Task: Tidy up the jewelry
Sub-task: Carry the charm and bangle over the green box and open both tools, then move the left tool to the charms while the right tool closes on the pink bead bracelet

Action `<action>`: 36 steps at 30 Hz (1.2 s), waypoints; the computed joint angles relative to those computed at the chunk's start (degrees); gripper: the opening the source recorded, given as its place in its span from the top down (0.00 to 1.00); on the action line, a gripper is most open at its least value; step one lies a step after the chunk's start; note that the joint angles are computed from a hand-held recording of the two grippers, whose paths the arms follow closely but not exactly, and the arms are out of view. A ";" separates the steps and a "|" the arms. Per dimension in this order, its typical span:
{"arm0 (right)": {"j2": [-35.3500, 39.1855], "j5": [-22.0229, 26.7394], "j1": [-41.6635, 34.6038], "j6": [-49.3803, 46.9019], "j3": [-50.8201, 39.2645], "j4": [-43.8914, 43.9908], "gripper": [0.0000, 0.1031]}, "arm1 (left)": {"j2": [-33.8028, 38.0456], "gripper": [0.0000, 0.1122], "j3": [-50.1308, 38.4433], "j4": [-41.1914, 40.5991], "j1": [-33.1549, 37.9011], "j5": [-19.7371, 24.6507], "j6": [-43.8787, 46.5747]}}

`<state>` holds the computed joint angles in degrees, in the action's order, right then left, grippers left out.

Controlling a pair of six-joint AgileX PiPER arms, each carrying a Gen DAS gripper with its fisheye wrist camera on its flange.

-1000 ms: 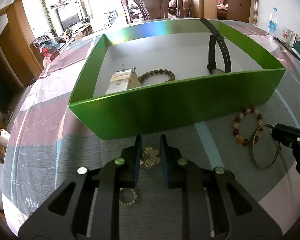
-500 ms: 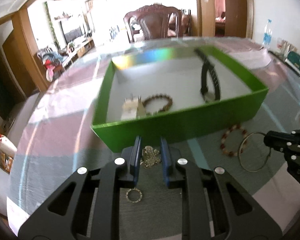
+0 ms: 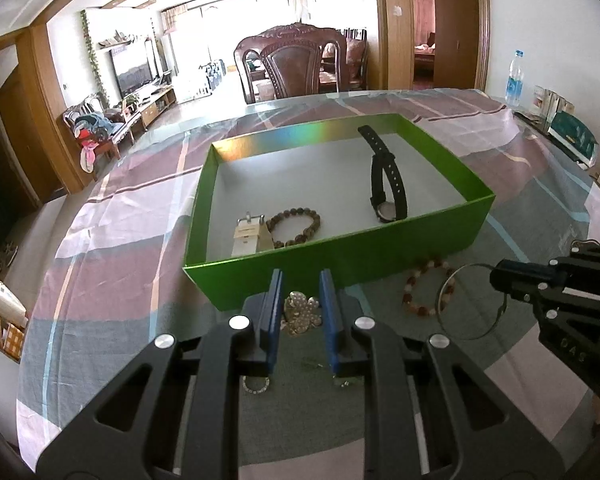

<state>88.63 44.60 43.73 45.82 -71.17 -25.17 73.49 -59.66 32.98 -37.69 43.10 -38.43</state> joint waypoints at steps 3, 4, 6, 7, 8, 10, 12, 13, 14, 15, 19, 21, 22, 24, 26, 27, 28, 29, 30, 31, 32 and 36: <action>-0.01 0.45 -0.50 -0.63 -0.79 0.77 0.96 | -0.19 0.84 -0.72 -1.09 0.93 0.44 1.91; -0.07 0.80 -0.84 -1.65 -1.67 1.51 0.96 | -0.11 0.84 -1.26 -1.67 1.45 0.49 2.88; -0.26 1.45 -1.79 -3.46 -3.80 2.73 0.96 | -0.19 0.84 -3.61 -5.08 4.58 0.90 7.42; -0.38 2.01 -1.84 -3.49 -4.93 2.22 0.96 | -0.15 0.84 -4.83 -6.58 5.91 1.21 9.38; -0.38 2.70 -1.69 -3.13 -6.70 0.63 0.96 | 0.09 0.84 -6.59 -8.59 8.03 1.37 12.21; 0.11 2.84 -2.00 -3.05 -9.55 -1.49 0.96 | 1.39 0.84 -9.67 -9.25 10.39 1.78 14.05; 1.63 2.41 -3.97 -4.56 -12.64 -0.59 0.96 | 3.57 0.84 -13.63 -12.63 13.63 1.96 17.69; 2.85 2.04 -5.75 -6.73 -14.37 1.87 0.96 | 5.18 0.84 -16.12 -16.51 15.63 2.20 21.06; 4.11 1.44 -7.49 -9.37 -15.77 5.01 0.96 | 6.90 0.84 -18.37 -20.66 17.68 2.54 24.24; 5.98 0.59 -9.57 -12.53 -17.34 9.12 0.96 | 8.90 0.84 -20.67 -24.24 19.47 3.16 26.79; 11.75 0.53 -12.36 -14.25 -20.85 12.46 0.95 | 15.01 0.84 -25.78 -27.90 21.39 5.12 28.81; 12.99 -0.42 -12.97 -13.85 -21.63 12.91 0.95 | 17.13 0.84 -26.82 -28.04 21.04 5.68 28.70; 13.40 -0.62 -12.89 -13.09 -22.01 12.60 0.95 | 18.10 0.84 -27.29 -28.16 20.82 5.84 28.62; 13.74 -1.03 -12.68 -11.27 -22.30 10.50 0.95 | 19.32 0.83 -27.89 -29.02 20.86 6.04 28.68; 12.56 -1.25 -12.49 -11.34 -21.31 10.56 0.85 | 20.14 0.82 -28.59 -32.33 21.95 6.63 30.36; 11.45 -1.64 -12.59 -12.49 -20.18 11.75 0.83 | 19.94 0.81 -28.32 -33.41 22.36 6.76 30.94; 10.54 -1.60 -12.30 -12.96 -19.42 11.94 0.82 | 19.26 0.79 -27.50 -33.45 22.44 6.60 30.91; 9.68 -1.49 -11.83 -13.00 -18.58 11.44 0.82 | 18.47 0.75 -26.61 -32.94 22.39 6.39 30.70; 8.32 -1.37 -10.84 -12.90 -17.06 10.46 0.82 | 17.12 0.73 -25.18 -32.19 22.25 6.04 30.60; 7.08 -1.46 -10.07 -13.28 -15.49 10.26 0.82 | 15.45 0.69 -23.42 -31.68 22.10 5.61 30.92; 5.67 -1.62 -9.22 -14.57 -13.49 11.07 0.82 | 13.82 0.66 -21.63 -31.27 21.93 5.17 31.36; 5.03 -0.92 -6.61 -16.40 -9.27 12.06 0.82 | 6.59 0.64 -11.92 -26.21 19.20 3.32 30.33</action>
